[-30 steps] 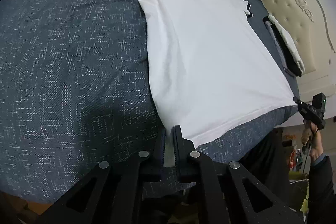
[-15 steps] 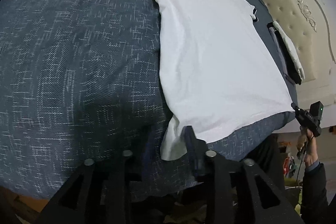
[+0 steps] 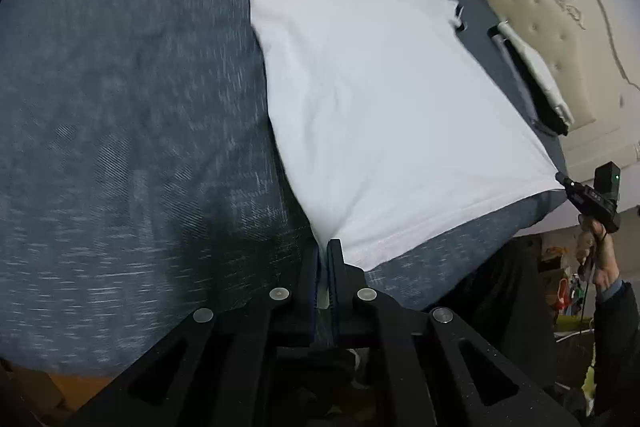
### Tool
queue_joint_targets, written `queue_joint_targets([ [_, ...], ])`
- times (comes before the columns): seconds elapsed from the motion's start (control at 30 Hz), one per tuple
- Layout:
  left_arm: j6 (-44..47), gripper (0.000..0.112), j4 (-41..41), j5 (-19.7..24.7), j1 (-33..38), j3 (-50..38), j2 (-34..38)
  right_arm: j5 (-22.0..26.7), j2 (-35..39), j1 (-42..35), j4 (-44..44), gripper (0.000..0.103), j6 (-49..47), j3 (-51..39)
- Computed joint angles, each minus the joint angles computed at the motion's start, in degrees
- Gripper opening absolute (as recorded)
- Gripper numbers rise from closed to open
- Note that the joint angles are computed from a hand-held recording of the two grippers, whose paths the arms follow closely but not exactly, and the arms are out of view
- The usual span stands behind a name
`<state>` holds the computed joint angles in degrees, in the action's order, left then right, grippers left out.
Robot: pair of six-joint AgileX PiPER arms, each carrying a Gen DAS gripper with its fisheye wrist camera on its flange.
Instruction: Fold clothes
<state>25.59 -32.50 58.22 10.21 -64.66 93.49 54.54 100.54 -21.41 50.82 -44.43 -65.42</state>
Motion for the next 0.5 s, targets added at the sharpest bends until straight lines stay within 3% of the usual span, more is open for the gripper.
queue_joint_targets([
  [0.2,1.9,0.004,2.1,5.9,4.6,-2.9,-4.6,0.3,-2.5,3.5,-3.5,0.006,-0.6,0.8],
  [0.5,5.8,0.004,1.3,2.0,8.0,3.9,-2.7,-6.8,2.2,5.6,-3.8,0.006,-2.0,6.6],
])
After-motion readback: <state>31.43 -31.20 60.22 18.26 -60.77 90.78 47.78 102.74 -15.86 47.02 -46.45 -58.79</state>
